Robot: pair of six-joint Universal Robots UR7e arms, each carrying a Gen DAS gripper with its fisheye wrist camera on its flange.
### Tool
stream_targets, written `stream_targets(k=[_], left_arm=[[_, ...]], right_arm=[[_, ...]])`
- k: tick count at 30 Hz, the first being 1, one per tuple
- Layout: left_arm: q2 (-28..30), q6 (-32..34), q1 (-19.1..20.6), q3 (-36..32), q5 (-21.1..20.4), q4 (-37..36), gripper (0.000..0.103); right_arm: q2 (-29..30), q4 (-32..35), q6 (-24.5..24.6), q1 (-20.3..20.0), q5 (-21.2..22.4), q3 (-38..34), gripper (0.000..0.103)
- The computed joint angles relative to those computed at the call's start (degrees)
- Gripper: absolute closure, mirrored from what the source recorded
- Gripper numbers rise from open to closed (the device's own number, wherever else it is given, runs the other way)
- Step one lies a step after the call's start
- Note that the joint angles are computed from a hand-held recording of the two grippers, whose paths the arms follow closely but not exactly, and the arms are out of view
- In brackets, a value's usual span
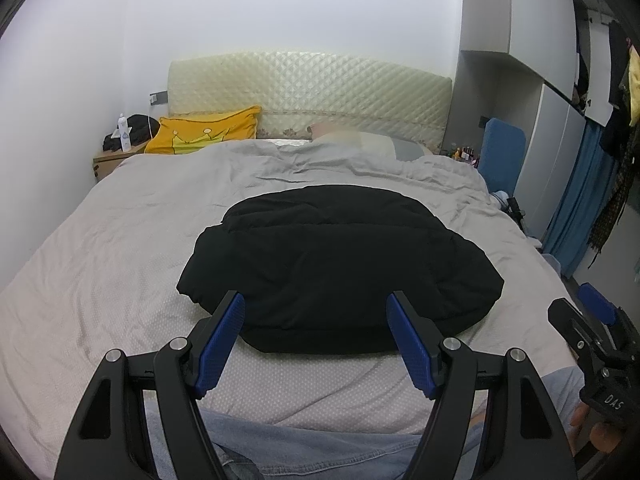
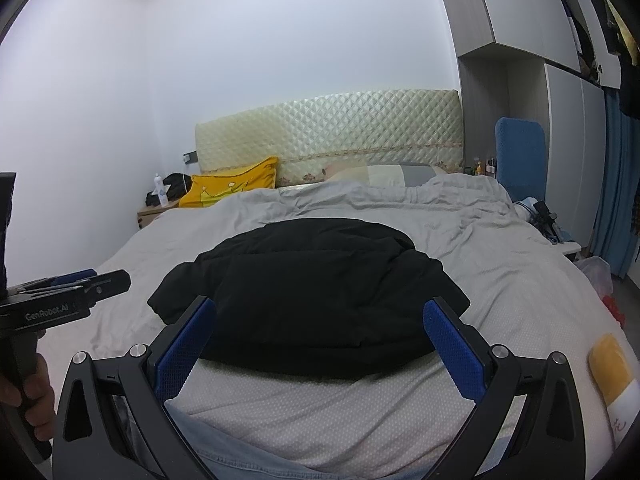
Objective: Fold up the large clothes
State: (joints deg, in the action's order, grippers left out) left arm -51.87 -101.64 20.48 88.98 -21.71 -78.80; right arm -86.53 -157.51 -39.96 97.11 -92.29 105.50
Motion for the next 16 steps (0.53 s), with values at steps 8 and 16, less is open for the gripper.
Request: stream_targets(k=[8,16], left_arm=[[0.06,2.24,-0.1,0.33,-0.12,-2.29,0.029],[-0.28,1.24,-0.45,0.41,0.62,-1.16,0.029]], right_arm=[[-0.08,0.23,0.02,0.03,-0.06,-0.17,0.0],[-0.26,-0.16,0.08,0.03,0.67,0.0,0.0]])
